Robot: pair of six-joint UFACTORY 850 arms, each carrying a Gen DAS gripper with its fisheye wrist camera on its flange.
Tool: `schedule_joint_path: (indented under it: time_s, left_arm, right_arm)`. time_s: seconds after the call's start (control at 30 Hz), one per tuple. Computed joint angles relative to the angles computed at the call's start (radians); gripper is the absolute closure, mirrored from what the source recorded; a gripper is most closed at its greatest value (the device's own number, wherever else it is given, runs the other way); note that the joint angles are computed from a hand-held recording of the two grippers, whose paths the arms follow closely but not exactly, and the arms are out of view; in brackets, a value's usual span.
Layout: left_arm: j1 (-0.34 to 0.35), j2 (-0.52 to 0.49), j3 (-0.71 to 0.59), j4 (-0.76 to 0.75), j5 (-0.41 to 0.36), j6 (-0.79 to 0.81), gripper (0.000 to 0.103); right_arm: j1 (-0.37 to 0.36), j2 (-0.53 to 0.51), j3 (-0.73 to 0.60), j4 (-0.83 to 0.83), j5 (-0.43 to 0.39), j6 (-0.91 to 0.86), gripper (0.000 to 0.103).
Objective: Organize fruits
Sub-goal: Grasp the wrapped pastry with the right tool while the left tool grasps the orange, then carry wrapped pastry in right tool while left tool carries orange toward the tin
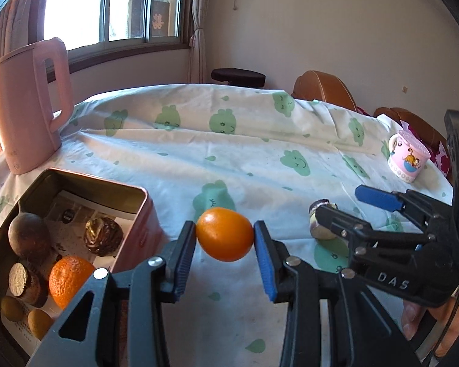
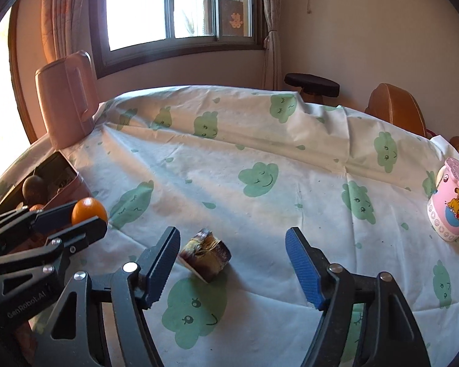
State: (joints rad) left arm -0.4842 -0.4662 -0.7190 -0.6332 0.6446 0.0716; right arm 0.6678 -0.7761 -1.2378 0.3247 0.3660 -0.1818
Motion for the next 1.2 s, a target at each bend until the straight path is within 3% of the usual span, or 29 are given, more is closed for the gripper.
schedule_joint_path:
  time_s: [0.23, 0.4, 0.5, 1.2]
  left_arm:
    - [-0.001, 0.005, 0.009, 0.003, 0.016, -0.006, 0.063]
    - [0.001, 0.004, 0.007, 0.010, 0.008, -0.003, 0.063]
    - [-0.002, 0.002, 0.005, 0.007, 0.013, 0.003, 0.063]
    - [-0.030, 0.013, 0.023, -0.023, 0.080, 0.041, 0.063]
  right_arm:
    - [0.001, -0.012, -0.021, -0.073, -0.051, 0.029, 0.039]
    - [-0.006, -0.035, -0.059, -0.175, -0.128, 0.116, 0.060]
    - [-0.007, -0.035, -0.058, -0.209, -0.129, 0.149, 0.060]
    - [0.016, 0.013, 0.031, -0.101, 0.050, 0.015, 0.060]
